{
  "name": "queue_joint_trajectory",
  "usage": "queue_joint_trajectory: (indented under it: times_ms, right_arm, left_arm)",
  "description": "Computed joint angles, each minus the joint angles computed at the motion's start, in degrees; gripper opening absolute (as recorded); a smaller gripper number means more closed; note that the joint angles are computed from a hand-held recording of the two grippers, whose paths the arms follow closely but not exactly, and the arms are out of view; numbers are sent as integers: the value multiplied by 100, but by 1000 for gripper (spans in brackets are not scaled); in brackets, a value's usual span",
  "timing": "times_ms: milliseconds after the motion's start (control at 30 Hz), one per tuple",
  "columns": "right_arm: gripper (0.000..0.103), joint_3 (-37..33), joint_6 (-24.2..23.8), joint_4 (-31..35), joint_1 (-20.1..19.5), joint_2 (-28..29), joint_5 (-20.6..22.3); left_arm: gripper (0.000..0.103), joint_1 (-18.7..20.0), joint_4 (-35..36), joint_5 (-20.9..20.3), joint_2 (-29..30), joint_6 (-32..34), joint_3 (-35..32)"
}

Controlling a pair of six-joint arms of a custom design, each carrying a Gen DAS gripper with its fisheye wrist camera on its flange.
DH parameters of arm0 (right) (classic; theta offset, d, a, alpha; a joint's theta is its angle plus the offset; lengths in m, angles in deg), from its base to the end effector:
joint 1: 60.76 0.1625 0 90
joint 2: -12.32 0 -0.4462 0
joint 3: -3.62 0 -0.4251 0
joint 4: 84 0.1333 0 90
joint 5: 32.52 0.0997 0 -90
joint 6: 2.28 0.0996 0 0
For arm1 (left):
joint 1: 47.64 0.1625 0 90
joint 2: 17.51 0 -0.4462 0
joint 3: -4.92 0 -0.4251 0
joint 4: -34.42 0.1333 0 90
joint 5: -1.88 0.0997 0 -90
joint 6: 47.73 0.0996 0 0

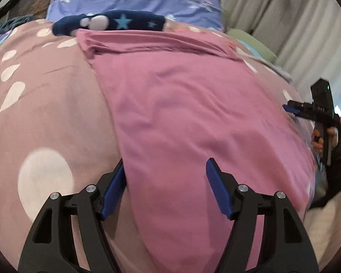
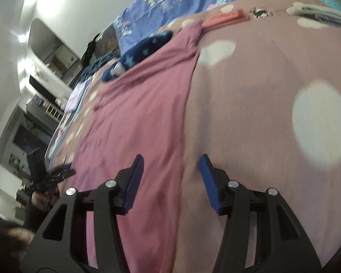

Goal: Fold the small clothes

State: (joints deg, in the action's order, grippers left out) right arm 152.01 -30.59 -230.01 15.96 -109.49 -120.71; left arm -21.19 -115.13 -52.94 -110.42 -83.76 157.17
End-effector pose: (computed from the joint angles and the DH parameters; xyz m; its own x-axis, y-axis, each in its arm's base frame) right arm 0.0683 -0.3046 0.3138 -0.9544 -0.2132 0.2088 -0.2869 0.8480 -0.4456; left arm -0.1784 -0.3017 0.1614 -0.8226 0.3290 -0.4638 0.5088 0.7901 -0.3419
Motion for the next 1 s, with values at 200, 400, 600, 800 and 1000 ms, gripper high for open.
queue_joint_trajectory:
  times_ms: [200, 400, 600, 800, 1000]
  right_arm:
    - [60, 245, 110, 984, -40, -1005, -359]
    - [61, 378, -394, 2327, -922, -2155, 414]
    - [59, 390, -313, 2462, -818, -2264, 311]
    - [57, 395, -388, 2580, -1103, -2155, 558]
    - [34, 284, 3, 1914, -888, -1178, 737]
  left_arm:
    - [69, -671, 599, -292, -539, -781, 288]
    - [47, -1371, 1199, -548, -1414, -1551, 662]
    - [47, -1297, 1135, -626, -1386, -1664, 648]
    - [47, -1411, 1400, -694, -1579, -1818, 667]
    - [4, -1080, 456, -408, -828, -1522, 522]
